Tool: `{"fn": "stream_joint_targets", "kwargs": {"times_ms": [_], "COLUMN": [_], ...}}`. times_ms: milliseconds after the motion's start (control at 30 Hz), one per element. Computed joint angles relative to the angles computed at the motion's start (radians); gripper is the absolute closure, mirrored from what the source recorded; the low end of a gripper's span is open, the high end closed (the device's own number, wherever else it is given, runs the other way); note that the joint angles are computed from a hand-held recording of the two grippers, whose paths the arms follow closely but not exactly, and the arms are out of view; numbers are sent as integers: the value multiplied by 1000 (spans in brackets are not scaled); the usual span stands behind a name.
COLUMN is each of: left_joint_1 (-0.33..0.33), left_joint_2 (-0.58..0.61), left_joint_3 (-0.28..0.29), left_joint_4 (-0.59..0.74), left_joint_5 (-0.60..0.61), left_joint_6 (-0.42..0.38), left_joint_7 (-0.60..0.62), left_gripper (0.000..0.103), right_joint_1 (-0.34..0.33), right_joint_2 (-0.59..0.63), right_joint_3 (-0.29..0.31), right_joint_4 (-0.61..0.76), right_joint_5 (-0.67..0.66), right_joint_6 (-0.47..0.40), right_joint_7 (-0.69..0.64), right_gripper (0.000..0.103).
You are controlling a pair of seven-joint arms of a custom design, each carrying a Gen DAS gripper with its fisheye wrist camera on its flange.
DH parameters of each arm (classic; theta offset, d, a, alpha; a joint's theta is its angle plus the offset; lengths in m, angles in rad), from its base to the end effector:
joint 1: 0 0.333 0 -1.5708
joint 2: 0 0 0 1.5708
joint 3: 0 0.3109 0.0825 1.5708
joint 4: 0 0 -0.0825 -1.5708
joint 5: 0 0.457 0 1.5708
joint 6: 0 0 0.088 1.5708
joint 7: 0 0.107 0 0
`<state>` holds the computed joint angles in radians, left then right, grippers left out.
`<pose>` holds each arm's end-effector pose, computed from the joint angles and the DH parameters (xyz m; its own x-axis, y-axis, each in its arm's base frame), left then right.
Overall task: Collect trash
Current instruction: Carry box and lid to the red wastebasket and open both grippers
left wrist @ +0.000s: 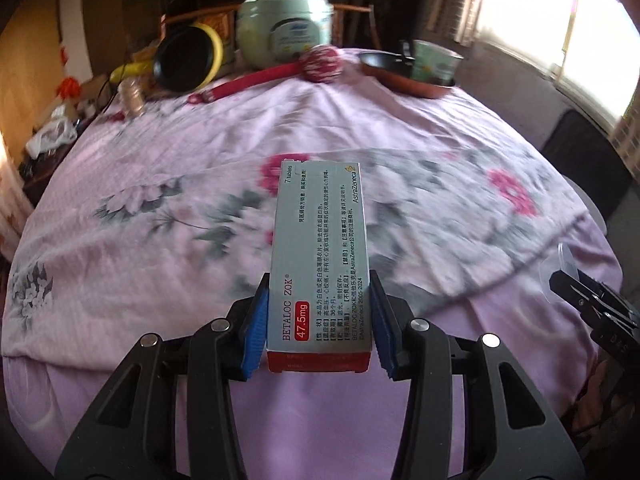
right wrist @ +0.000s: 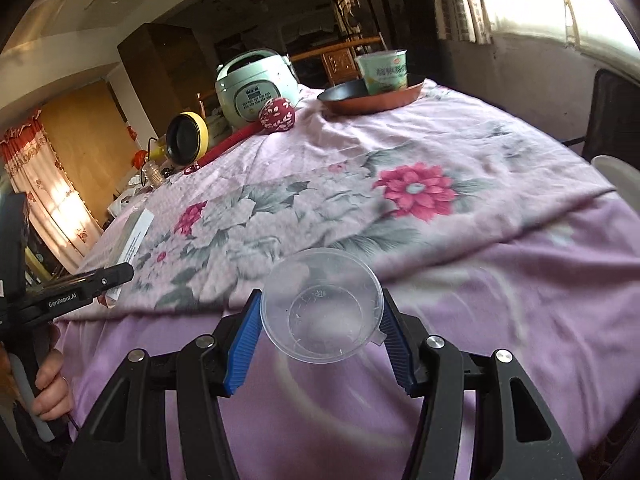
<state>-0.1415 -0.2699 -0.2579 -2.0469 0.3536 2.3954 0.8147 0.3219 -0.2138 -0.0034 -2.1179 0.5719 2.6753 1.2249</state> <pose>0.5462 -0.2415 0.6006 0.1359 -0.9890 0.0578 -0.7500 -0.1408 -0.6463 0.5841 0.1751 0.5628 0.3568 -0.8877 -0.2911 -0.7094 -0.0547 -0.7026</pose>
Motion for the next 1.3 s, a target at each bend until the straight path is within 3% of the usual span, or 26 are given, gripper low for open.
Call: {"fn": "stream_joint_targets", "kwargs": {"times_ms": [267, 533, 733, 867, 1033, 1167, 1300], "left_joint_1": [-66, -154, -252, -325, -417, -493, -548], "left_joint_2": [25, 136, 278, 386, 558, 706, 803], "left_joint_3": [-35, -80, -98, -102, -94, -76, -49], "left_joint_4": [30, 143, 284, 387, 571, 743, 856], "left_joint_5": [-51, -26, -11, -12, -41, -66, -88], "left_joint_6": [71, 77, 60, 51, -7, -83, -145], "left_joint_7": [27, 76, 141, 208, 308, 373, 418], "left_gripper": [58, 58, 58, 58, 58, 58, 58], "right_joint_1": [1, -57, -190, -334, -487, -518, -507], "right_joint_2": [-192, -423, -590, -664, -642, -580, -494], "right_joint_3": [-59, -122, -166, -184, -220, -257, -298], "right_joint_4": [-172, -359, -497, -584, -638, -650, -640], "right_joint_5": [36, -51, -165, -246, -325, -333, -299], "right_joint_6": [56, 117, 121, 101, 39, 27, 30], "right_joint_7": [-46, 9, 92, 163, 232, 235, 208], "right_gripper": [46, 46, 46, 46, 47, 47, 47]}}
